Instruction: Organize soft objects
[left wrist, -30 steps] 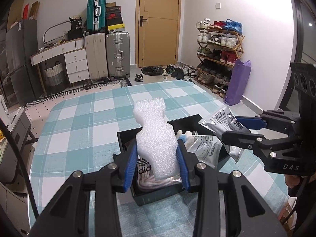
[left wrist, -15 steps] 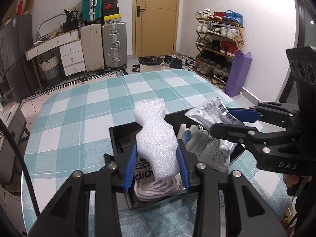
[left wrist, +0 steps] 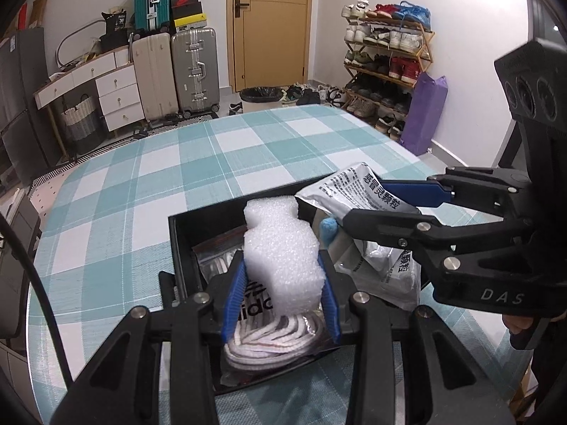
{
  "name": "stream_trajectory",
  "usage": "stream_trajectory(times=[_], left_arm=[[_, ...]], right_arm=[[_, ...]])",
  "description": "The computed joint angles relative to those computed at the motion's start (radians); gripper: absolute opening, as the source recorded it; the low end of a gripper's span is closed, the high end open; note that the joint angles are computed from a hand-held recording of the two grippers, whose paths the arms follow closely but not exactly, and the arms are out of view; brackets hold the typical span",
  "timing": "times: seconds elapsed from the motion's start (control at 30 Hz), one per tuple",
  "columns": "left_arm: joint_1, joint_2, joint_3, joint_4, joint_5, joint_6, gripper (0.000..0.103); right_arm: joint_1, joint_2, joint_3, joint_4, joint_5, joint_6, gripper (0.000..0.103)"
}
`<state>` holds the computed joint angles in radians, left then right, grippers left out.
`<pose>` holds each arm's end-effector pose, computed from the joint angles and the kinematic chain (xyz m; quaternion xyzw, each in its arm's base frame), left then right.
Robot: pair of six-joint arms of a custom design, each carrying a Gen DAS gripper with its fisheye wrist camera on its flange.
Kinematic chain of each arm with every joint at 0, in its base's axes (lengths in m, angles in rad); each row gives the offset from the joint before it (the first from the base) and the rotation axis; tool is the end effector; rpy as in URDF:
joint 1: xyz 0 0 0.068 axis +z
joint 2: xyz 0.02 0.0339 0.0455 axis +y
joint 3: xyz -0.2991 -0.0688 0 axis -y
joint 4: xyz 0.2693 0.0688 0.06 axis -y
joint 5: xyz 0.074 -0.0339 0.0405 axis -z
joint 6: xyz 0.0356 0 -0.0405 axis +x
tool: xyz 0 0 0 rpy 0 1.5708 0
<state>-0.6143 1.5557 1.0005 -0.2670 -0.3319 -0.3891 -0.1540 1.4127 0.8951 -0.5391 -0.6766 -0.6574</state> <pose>0.2921 -0.1918 0.2427 0.0431 0.9190 -0.0386 0.3901 0.2867 -0.0219 0.2392 -0.3089 0.8626 0.2003 0.3470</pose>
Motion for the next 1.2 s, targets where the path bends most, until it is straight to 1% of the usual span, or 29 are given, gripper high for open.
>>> stream_trajectory(times=[0.23, 0.3, 0.33, 0.43, 0.5, 0.53, 0.6, 0.63, 0.67, 0.7, 0.8, 0.87, 1.03, 1.13, 1.2], left_arm=[[0.004, -0.002, -0.007, 0.004, 0.005, -0.006, 0.037], [0.003, -0.004, -0.004, -0.004, 0.002, -0.01, 0.039], [0.001, -0.007, -0.003, -0.011, -0.002, -0.012, 0.041], [-0.005, -0.026, -0.014, -0.013, -0.017, -0.02, 0.052], [-0.012, -0.049, -0.027, -0.014, -0.022, -0.03, 0.058], [-0.016, -0.058, -0.033, -0.015, -0.029, -0.035, 0.064], [-0.027, -0.086, -0.052, -0.008, -0.045, -0.047, 0.07], [-0.033, -0.1, -0.06, -0.009, -0.053, -0.055, 0.081], [-0.041, -0.115, -0.069, -0.011, -0.067, -0.067, 0.091], [-0.045, -0.126, -0.076, -0.011, -0.078, -0.076, 0.094], [-0.056, -0.163, -0.102, -0.011, -0.082, -0.094, 0.099], [-0.073, -0.187, -0.123, -0.008, -0.113, -0.11, 0.103], [-0.113, -0.233, -0.176, 0.016, -0.163, -0.135, 0.103], [-0.143, -0.248, -0.196, 0.017, -0.218, -0.156, 0.103], [-0.151, -0.257, -0.212, 0.023, -0.228, -0.17, 0.103]], right_arm=[[0.019, 0.012, -0.012, 0.035, 0.002, 0.022, 0.041], [0.015, 0.01, -0.014, 0.034, -0.006, 0.021, 0.048], [0.009, 0.009, -0.015, 0.032, -0.013, 0.019, 0.051], [-0.015, 0.0, -0.018, 0.028, -0.032, 0.013, 0.064], [-0.044, -0.016, -0.024, 0.017, -0.059, -0.002, 0.075], [-0.059, -0.026, -0.028, 0.011, -0.068, -0.013, 0.078], [-0.087, -0.042, -0.032, -0.006, -0.085, -0.036, 0.09], [-0.103, -0.053, -0.036, -0.013, -0.092, -0.045, 0.093], [-0.121, -0.064, -0.042, -0.017, -0.105, -0.05, 0.099], [-0.143, -0.076, -0.048, -0.021, -0.121, -0.053, 0.102], [-0.199, -0.095, -0.056, -0.048, -0.185, -0.075, 0.102], [-0.232, -0.109, -0.066, -0.073, -0.22, -0.107, 0.102], [-0.284, -0.18, -0.126, -0.088, -0.254, -0.189, 0.102], [-0.31, -0.208, -0.154, -0.109, -0.276, -0.238, 0.102], [-0.323, -0.216, -0.169, -0.113, -0.294, -0.253, 0.102]])
